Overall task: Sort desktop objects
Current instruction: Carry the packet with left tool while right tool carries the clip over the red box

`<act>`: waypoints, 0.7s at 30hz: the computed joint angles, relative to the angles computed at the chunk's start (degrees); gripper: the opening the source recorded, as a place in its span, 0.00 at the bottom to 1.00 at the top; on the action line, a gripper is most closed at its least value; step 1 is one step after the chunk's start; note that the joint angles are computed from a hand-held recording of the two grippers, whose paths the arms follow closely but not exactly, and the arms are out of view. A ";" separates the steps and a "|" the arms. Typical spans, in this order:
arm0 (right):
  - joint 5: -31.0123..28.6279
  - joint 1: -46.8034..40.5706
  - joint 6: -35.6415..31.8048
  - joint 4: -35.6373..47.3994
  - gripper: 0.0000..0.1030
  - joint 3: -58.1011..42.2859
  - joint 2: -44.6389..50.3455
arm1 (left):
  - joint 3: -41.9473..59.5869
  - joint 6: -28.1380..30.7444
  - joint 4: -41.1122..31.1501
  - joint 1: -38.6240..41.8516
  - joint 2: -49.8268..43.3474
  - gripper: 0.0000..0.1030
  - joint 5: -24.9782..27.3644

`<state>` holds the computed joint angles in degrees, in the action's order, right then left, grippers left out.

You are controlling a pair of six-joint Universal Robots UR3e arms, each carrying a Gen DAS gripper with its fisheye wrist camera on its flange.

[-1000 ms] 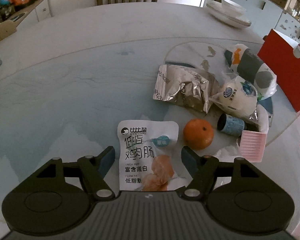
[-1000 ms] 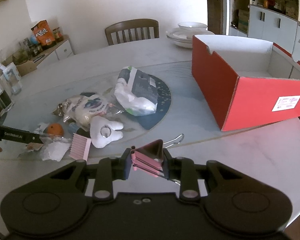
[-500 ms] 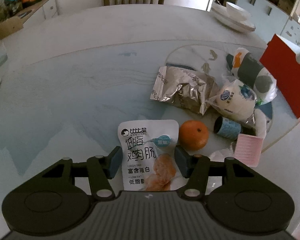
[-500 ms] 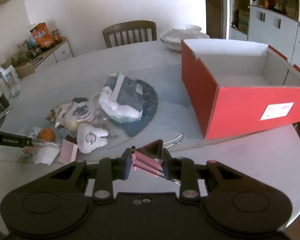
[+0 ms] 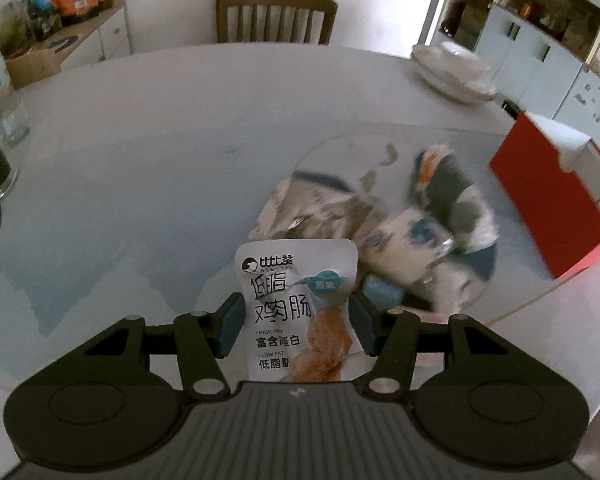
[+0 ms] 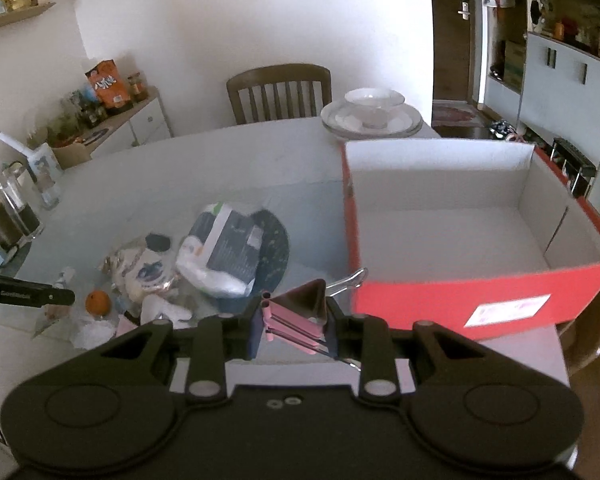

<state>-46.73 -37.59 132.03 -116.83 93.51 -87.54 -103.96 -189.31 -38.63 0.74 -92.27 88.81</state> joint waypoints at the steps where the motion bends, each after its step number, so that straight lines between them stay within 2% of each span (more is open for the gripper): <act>1: 0.46 -0.40 -0.75 1.48 0.29 -1.86 0.89 | 1.48 -0.59 -0.77 -0.80 -0.42 0.54 0.15; 13: 4.32 -3.48 -5.39 13.41 0.29 -24.74 14.85 | 29.67 -3.98 -8.94 -12.05 -14.95 0.54 2.01; 21: 3.82 -3.83 -5.64 18.95 0.29 -41.78 25.91 | 56.16 -2.51 -18.05 -17.52 -30.09 0.54 1.63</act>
